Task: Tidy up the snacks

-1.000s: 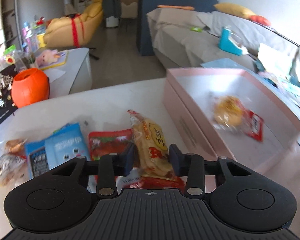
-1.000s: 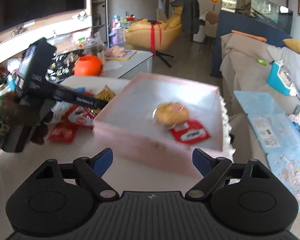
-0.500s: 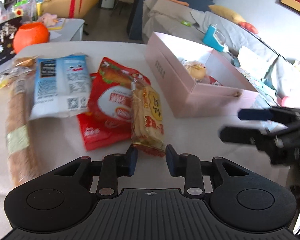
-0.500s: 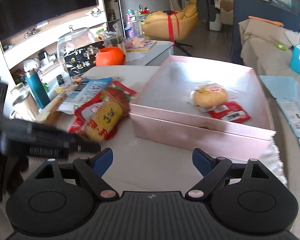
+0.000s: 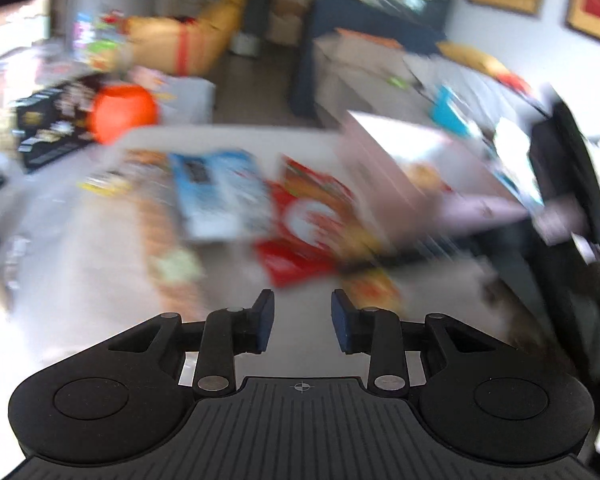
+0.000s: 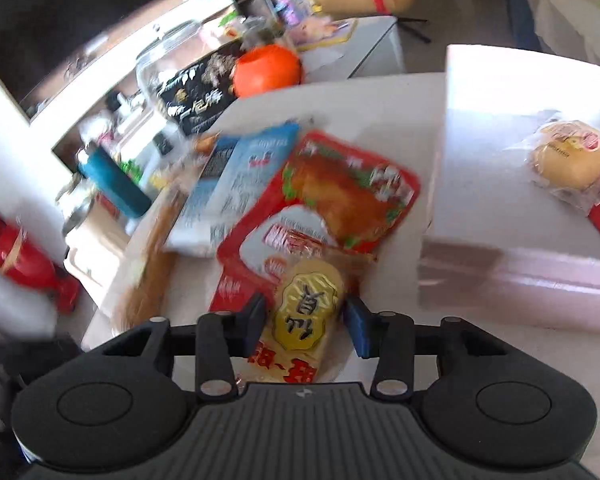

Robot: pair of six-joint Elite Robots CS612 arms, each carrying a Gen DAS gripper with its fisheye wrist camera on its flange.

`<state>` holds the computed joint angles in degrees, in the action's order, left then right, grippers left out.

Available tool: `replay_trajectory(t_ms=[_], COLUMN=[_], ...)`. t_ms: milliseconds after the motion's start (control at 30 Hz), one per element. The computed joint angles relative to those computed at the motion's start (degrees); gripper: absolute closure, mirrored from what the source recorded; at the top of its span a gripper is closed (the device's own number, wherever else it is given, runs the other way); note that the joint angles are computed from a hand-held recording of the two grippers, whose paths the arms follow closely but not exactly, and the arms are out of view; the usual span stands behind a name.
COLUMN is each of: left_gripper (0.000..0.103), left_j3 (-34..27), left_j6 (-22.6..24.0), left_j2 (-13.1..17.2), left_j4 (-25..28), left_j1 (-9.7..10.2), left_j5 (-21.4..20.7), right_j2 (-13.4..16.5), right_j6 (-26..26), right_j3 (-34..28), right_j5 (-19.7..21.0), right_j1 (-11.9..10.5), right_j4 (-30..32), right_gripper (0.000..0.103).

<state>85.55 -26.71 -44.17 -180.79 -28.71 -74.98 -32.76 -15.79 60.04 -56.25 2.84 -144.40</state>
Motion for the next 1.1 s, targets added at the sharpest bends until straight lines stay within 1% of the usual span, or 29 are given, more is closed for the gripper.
replay_trajectory(t_ms=[67,133,200,300,367,400,433,467,500,533,567,600,700,733,767,800,900,967,1100], left_gripper=[0.068,0.068,0.068,0.068,0.068,0.068,0.068,0.068,0.068,0.068,0.068,0.068,0.068,0.067,0.062,0.060,0.060,0.060,0.062], left_j3=[0.06,-0.71,-1.82,-4.83,-8.54,-11.14,-13.22,-15.55,-17.94,-20.49,-22.85,-25.07,-29.21,-29.79,-29.81,-30.04,-30.92,-30.16,-27.09], left_j6=[-2.78,-4.52,-5.13,-6.21,-4.99,-2.88,-0.81,0.59,1.39,1.36,-0.01,-1.98,-6.62,-7.50,-7.72,-7.48,-7.45,-7.98,-7.89], left_j2=[-0.05,0.57,1.36,3.12,5.11,6.40,7.24,8.10,8.96,9.86,10.71,11.61,13.56,13.99,14.45,14.85,15.71,15.30,13.45], left_j4=[-0.42,-1.20,-1.70,-2.40,-3.04,-2.46,-0.77,2.35,5.98,10.19,14.32,17.68,23.26,24.07,22.97,22.36,22.74,22.36,21.35], left_j1=[0.11,0.62,1.21,2.52,3.98,4.85,5.68,6.35,6.81,7.28,7.72,8.09,8.82,8.91,8.82,8.75,8.74,8.77,9.00], left_j5=[3.91,5.91,6.79,10.08,10.87,10.39,9.24,8.79,9.23,9.31,9.18,8.85,6.18,5.39,5.60,5.94,6.04,4.98,0.51], right_j2=[-1.18,-2.72,-4.09,-5.61,-6.13,-6.28,-6.32,-6.26,-6.17,-6.06,-5.94,-5.86,-5.84,-5.78,-5.74,-5.68,-5.69,-5.75,-5.92], right_j6=[-2.35,-4.67,-6.72,-8.16,-8.13,-8.17,-8.22,-8.11,-7.74,-7.36,-6.96,-6.67,-6.75,-6.92,-7.20,-7.41,-8.19,-8.90,-9.72], right_j3=[2.09,5.08,7.71,10.60,11.96,12.51,12.77,12.80,12.73,12.64,12.59,12.71,13.16,13.11,13.11,13.11,13.63,14.14,15.17], right_j5=[0.28,-0.74,-1.50,-2.98,-4.57,-5.35,-5.75,-5.92,-6.19,-6.37,-6.51,-6.40,-5.57,-5.55,-5.56,-5.65,-6.10,-6.72,-7.49], right_j1=[-0.29,-0.58,-1.03,-1.93,-2.39,-2.57,-2.77,-2.93,-3.06,-3.18,-3.24,-3.37,-3.61,-3.57,-3.55,-3.46,-3.25,-3.04,-2.94], right_j4=[0.35,-1.73,-3.42,-5.70,-8.73,-10.25,-11.14,-11.36,-11.30,-11.26,-11.27,-11.57,-12.42,-12.47,-12.57,-12.81,-14.14,-15.41,-17.64], right_gripper=[0.063,0.063,0.063,0.063,0.062,0.062,0.057,0.051,0.049,0.044,0.041,0.041,0.038,0.035,0.033,0.032,0.029,0.028,0.027])
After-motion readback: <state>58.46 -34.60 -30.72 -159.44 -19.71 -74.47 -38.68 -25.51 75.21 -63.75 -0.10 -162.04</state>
